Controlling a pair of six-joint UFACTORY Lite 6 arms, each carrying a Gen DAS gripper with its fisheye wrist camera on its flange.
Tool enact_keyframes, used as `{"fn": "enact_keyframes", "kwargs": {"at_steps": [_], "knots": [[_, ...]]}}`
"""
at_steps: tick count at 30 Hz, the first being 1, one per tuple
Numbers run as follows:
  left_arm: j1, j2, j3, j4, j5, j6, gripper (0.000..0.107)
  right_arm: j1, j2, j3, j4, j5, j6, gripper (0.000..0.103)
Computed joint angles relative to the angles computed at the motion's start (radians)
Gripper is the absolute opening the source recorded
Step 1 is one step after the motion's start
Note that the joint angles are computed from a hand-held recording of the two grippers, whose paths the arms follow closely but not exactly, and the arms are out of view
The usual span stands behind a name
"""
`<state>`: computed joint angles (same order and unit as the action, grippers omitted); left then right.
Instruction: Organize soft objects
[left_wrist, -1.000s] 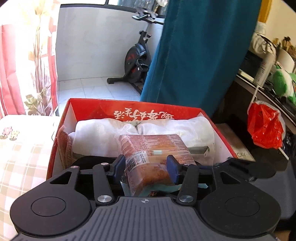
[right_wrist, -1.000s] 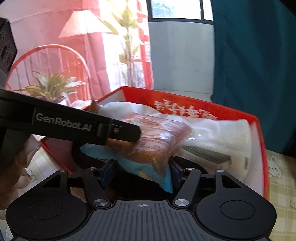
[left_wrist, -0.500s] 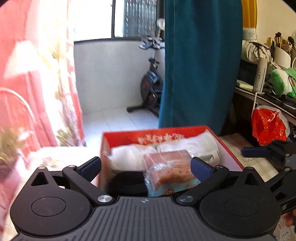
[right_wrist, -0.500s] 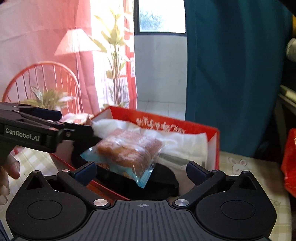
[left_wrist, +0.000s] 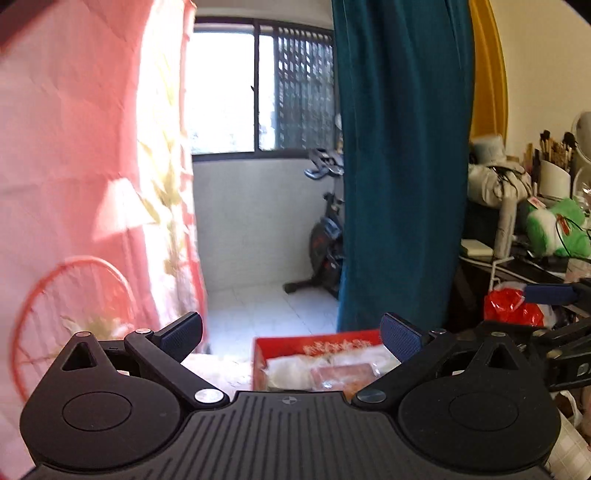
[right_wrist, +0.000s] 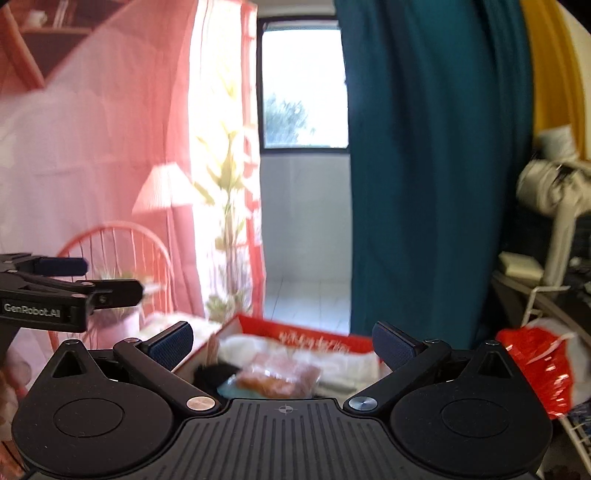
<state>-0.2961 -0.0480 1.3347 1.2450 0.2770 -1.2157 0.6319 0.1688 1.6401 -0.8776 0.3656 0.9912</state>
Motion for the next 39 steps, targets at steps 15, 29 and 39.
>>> {"fn": "enact_keyframes", "kwargs": {"at_steps": [15,29,39], "knots": [[-0.288,-0.252,-0.077,0.044,0.374,-0.034,0.103,0.237,-0.267,-0.028,-0.162,0.362,0.163,0.103],[-0.325,-0.257,-0.098,0.086,0.448,-0.072,0.103,0.296,-0.271,-0.014,-0.219,0.482,0.178,0.103],[-0.333,-0.269,-0.105,0.085,0.458,-0.071,0.103,0.297,-0.29,-0.045,-0.233,0.496,0.207,0.103]]}}
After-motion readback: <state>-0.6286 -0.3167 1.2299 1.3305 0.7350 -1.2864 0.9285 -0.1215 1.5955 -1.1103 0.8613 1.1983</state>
